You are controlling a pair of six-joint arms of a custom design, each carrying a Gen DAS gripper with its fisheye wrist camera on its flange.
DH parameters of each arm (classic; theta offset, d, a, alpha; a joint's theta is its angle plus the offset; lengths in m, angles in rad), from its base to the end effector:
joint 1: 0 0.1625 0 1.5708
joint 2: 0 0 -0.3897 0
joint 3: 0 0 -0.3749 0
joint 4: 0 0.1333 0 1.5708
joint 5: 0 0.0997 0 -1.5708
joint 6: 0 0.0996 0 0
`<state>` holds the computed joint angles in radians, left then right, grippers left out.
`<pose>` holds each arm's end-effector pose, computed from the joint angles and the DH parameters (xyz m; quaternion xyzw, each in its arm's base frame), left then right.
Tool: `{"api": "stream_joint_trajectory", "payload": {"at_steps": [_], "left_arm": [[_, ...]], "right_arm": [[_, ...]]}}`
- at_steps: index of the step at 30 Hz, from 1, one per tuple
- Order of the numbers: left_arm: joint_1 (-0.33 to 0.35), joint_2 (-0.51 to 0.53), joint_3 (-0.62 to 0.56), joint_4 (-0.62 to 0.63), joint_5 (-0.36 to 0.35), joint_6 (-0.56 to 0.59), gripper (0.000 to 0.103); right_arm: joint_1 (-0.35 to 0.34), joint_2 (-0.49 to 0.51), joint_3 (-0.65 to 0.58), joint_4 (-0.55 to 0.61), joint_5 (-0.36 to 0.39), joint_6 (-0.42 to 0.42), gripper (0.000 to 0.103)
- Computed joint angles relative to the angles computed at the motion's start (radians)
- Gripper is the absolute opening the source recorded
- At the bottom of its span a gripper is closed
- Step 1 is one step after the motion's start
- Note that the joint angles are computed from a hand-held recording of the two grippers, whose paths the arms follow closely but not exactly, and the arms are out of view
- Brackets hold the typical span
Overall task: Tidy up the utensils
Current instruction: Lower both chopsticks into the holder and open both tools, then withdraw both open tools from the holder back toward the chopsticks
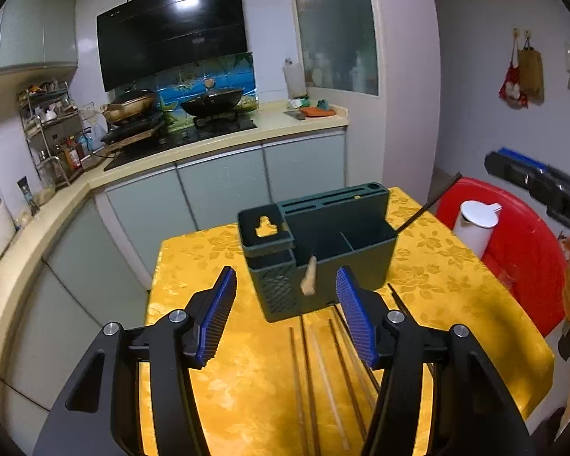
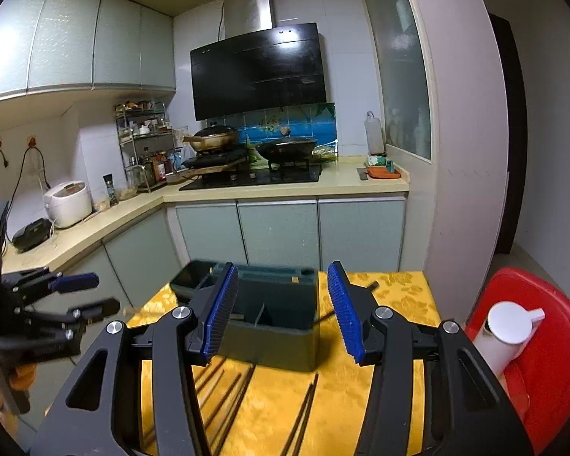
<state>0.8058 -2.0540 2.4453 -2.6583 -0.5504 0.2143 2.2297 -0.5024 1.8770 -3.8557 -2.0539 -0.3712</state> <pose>-0.0333 -0.3498 0.3886 0.2388 0.8023 -0.4113 0.3608 0.4028 -0.3780 0.0071 0.3381 -0.8108 0.4532 0.1514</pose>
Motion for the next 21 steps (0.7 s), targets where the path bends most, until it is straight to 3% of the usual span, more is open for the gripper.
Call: {"api": "stream_joint_trajectory", "payload": {"at_steps": [2,6,11,15,21], "left_arm": [[0.019,0.017,0.029,-0.077,-0.015,0.043,0.047],[0.104,0.138,0.025,-0.217,-0.064,0.089,0.025],[0.157,0.236,0.0,-0.401,-0.111,0.152,0.013],[0.175,0.267,-0.042,-0.389,-0.152,0.145,0.008],[0.184,0.361,-0.135,-0.381,-0.154,0.148,0.006]], "right_arm": [[-0.005,-0.001,0.031,-0.025,0.005,0.01,0.048],[-0.011,0.014,0.066,-0.074,0.0,0.014,0.048],[-0.017,0.018,0.089,-0.098,0.008,0.017,0.048],[-0.029,0.021,0.103,-0.115,0.01,0.025,0.048],[-0.046,0.02,0.118,-0.125,0.013,0.051,0.048]]}}
